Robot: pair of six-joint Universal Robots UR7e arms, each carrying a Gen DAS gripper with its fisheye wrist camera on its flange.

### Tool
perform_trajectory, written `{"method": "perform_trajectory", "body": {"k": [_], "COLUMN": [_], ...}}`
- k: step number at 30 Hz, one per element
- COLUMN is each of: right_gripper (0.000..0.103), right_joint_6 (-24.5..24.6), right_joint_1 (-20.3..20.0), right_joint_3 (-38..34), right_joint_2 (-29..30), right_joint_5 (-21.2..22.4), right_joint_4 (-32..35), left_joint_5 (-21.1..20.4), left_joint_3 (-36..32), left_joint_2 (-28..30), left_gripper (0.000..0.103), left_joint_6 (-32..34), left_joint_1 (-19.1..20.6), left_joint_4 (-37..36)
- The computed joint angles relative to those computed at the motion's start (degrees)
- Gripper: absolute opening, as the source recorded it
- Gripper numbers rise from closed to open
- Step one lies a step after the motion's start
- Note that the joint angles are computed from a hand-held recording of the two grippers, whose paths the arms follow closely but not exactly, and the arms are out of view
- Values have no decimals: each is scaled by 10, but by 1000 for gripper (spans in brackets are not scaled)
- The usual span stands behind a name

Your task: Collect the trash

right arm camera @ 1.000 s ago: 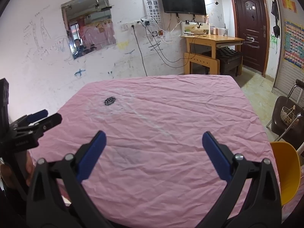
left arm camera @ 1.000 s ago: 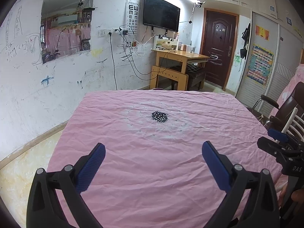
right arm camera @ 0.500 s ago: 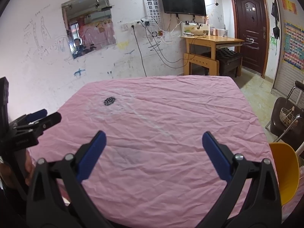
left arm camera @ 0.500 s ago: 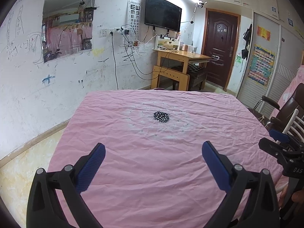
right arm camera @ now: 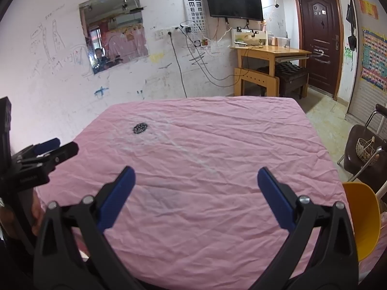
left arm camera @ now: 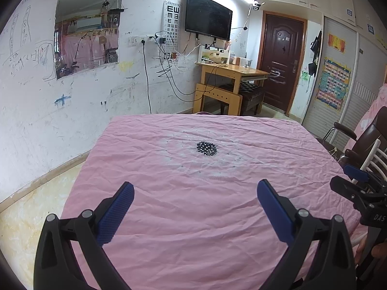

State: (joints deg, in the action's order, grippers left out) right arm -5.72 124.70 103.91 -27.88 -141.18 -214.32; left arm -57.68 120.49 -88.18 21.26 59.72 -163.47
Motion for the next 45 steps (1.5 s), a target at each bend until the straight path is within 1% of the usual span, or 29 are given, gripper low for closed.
{"method": "perform_trajectory", "body": {"k": [16, 24, 26, 27, 29, 30, 32, 35, 39, 42, 45], "right_gripper": [97, 97, 97, 97, 97, 97, 97, 97, 97, 97, 97], "right_joint_6": [0, 1, 2, 2, 3, 3, 4, 4, 2, 2, 1], "right_joint_1": [1, 2, 3, 2, 2, 2, 1, -1, -3, -3, -5], "right_joint_3": [-2, -3, -3, -3, -4, -3, -1, 1, 2, 3, 2], "right_joint_2": [2, 4, 4, 4, 4, 3, 3, 1, 1, 0, 1], "right_joint_5": [0, -1, -3, -2, -1, -1, 1, 3, 4, 4, 5], "right_joint_4": [0, -1, 3, 3, 5, 5, 5, 4, 2, 2, 3], "left_joint_5": [5, 2, 23, 26, 4, -3, 1, -16, -8, -10, 4], "left_joint_3": [1, -7, -6, -6, -16, -16, -12, -14, -4, -5, -3], "left_joint_2": [0, 2, 4, 5, 4, 4, 6, 4, 5, 6, 8], "left_gripper": [97, 97, 97, 97, 97, 97, 97, 97, 97, 97, 97], "left_joint_6": [0, -6, -13, -13, -19, -18, -10, -8, 5, 8, 2], "left_joint_1": [-1, 1, -4, -5, 2, 4, 3, 8, 3, 2, -2], "left_joint_4": [1, 23, 24, 25, 50, 45, 18, 11, -18, -14, -10]}}
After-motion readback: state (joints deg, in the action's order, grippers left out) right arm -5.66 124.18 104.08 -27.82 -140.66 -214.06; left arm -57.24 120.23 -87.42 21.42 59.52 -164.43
